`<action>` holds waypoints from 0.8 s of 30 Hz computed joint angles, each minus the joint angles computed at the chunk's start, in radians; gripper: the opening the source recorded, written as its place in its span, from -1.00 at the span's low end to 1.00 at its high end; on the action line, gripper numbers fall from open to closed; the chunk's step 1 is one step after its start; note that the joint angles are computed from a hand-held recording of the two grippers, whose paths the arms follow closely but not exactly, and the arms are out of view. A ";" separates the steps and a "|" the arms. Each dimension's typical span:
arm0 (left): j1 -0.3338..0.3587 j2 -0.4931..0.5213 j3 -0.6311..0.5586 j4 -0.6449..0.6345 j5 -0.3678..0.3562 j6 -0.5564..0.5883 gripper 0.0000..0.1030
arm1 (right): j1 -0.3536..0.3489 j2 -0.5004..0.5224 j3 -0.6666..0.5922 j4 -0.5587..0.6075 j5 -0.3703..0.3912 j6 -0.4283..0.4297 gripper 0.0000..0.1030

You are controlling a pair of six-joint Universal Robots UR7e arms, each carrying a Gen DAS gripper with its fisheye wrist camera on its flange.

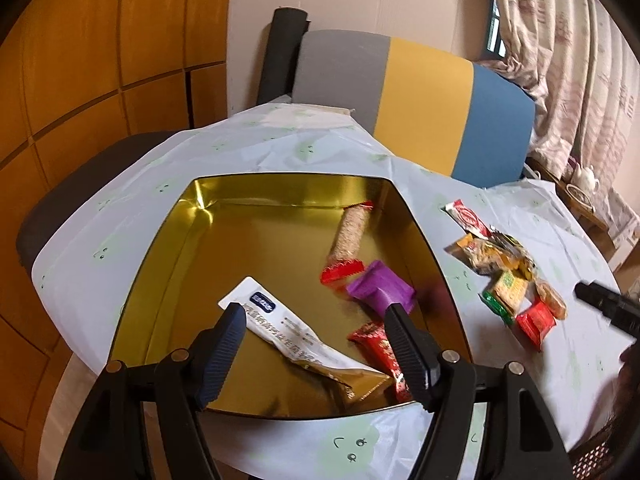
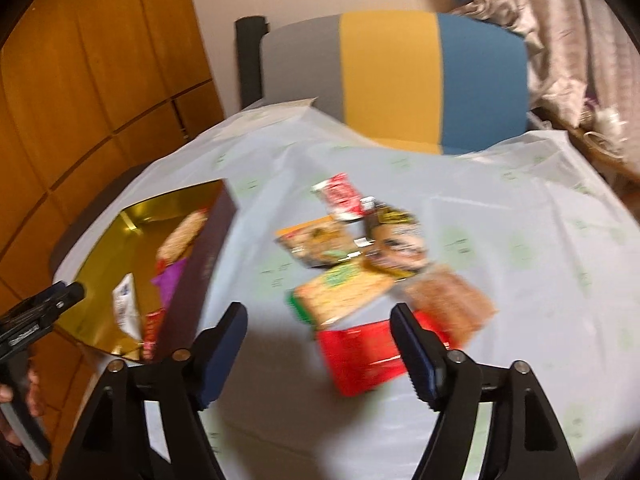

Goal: Organize snacks
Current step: 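Carry the small red packet to the gold tray and open the right gripper, then withdraw the right gripper from the tray toward the snack pile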

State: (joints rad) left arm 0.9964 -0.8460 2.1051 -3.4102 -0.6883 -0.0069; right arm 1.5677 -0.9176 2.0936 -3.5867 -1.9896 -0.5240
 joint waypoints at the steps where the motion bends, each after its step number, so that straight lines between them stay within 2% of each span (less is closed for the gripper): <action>1: -0.001 0.002 0.000 0.001 -0.001 0.003 0.42 | -0.006 -0.015 0.005 -0.003 -0.004 -0.005 0.54; 16: -0.034 0.029 -0.010 0.027 0.001 0.036 0.42 | -0.101 -0.158 -0.028 -0.084 -0.119 -0.100 0.64; 21: -0.049 0.041 -0.021 0.048 -0.006 0.049 0.42 | -0.157 -0.181 -0.058 -0.119 -0.131 -0.054 0.64; 22: -0.052 0.045 -0.025 0.052 -0.005 0.053 0.42 | -0.168 -0.188 -0.057 -0.117 -0.127 -0.025 0.65; 24: -0.059 0.056 -0.032 0.055 -0.002 0.064 0.42 | -0.200 -0.222 -0.057 -0.060 -0.109 0.089 0.65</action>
State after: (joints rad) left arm 0.9371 -0.7905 2.0729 -3.3557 -0.6901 0.0569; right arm 1.3678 -1.1395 2.0370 -3.6467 -2.0982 -0.4351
